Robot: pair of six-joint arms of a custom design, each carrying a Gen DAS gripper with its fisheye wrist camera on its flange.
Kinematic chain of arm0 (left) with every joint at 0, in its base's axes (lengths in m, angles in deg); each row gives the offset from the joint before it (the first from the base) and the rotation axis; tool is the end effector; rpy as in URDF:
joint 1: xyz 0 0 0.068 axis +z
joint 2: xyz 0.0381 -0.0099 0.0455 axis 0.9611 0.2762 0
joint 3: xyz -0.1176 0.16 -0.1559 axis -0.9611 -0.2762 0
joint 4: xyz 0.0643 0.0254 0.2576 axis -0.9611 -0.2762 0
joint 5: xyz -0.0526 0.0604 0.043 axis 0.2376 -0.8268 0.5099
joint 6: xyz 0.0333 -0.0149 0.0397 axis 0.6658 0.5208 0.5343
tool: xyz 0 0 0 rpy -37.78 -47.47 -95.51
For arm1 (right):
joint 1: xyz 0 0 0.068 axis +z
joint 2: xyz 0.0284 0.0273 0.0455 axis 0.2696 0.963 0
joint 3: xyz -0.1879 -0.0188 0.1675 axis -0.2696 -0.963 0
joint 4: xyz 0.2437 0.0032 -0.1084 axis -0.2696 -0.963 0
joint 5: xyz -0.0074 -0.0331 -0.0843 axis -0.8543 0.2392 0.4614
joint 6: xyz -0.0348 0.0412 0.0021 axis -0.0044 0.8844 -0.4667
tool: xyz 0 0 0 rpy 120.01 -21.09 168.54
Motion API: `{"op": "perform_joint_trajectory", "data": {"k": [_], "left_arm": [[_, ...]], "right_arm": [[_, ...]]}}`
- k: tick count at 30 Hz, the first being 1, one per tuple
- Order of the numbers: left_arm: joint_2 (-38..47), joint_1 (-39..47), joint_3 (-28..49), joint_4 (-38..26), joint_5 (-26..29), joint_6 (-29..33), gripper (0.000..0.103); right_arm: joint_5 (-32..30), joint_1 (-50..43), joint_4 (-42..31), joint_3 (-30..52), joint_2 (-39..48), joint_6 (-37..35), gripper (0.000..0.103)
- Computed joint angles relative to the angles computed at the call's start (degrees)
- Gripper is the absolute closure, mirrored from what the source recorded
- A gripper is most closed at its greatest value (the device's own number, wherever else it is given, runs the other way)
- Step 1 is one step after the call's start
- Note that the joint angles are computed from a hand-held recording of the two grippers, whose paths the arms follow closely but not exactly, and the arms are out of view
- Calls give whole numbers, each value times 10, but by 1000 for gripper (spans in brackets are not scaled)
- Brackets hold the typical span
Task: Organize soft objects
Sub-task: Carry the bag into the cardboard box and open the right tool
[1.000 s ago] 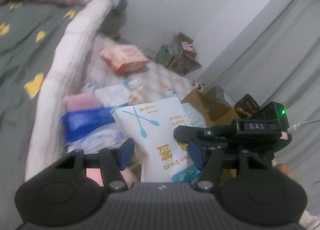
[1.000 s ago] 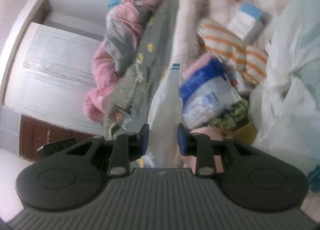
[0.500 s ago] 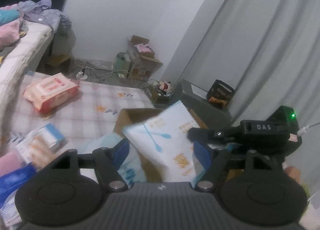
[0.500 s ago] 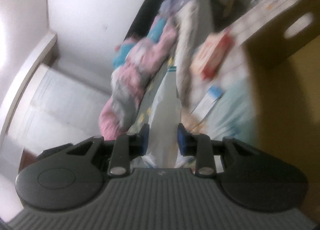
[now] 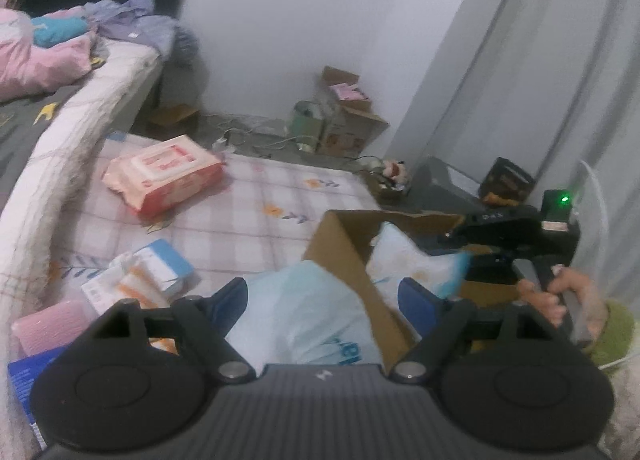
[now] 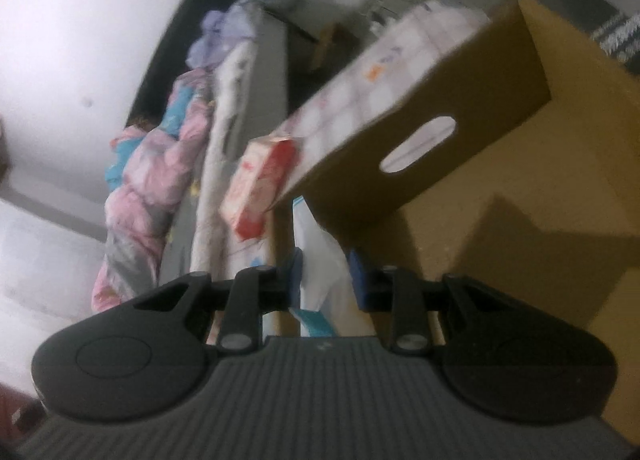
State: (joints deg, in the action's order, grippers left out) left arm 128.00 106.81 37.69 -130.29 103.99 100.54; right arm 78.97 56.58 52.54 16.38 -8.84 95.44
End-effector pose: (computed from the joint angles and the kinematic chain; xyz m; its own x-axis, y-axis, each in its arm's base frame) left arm 0.2279 0.1135 0.2672 -0.6209 0.3069 -0.7213 0.7058 0.6192 -0.3441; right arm 0.1295 0.0958 0.1849 -0.4240 0.8697 -0.2526 0.4681 0.4493 0.7609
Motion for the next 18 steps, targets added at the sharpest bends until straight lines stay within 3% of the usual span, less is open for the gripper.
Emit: {"op": "perform_joint_trajectory", "data": {"k": [4,7,13,18], "left_arm": [[15,4,7,4,-1,-4,20],[22,4,10,7,-5,-1,20],[37,6,15,9,-12,3,20],[36,12,7,6,-17,16,20]], "right_arm": [[-32,-61,120,-38,94,21,83],[-49,-73,130,-35,151,29,81],[24,-15,5,-14,111,48,76],[-9,-21,-35,-20,81,36,66]]}}
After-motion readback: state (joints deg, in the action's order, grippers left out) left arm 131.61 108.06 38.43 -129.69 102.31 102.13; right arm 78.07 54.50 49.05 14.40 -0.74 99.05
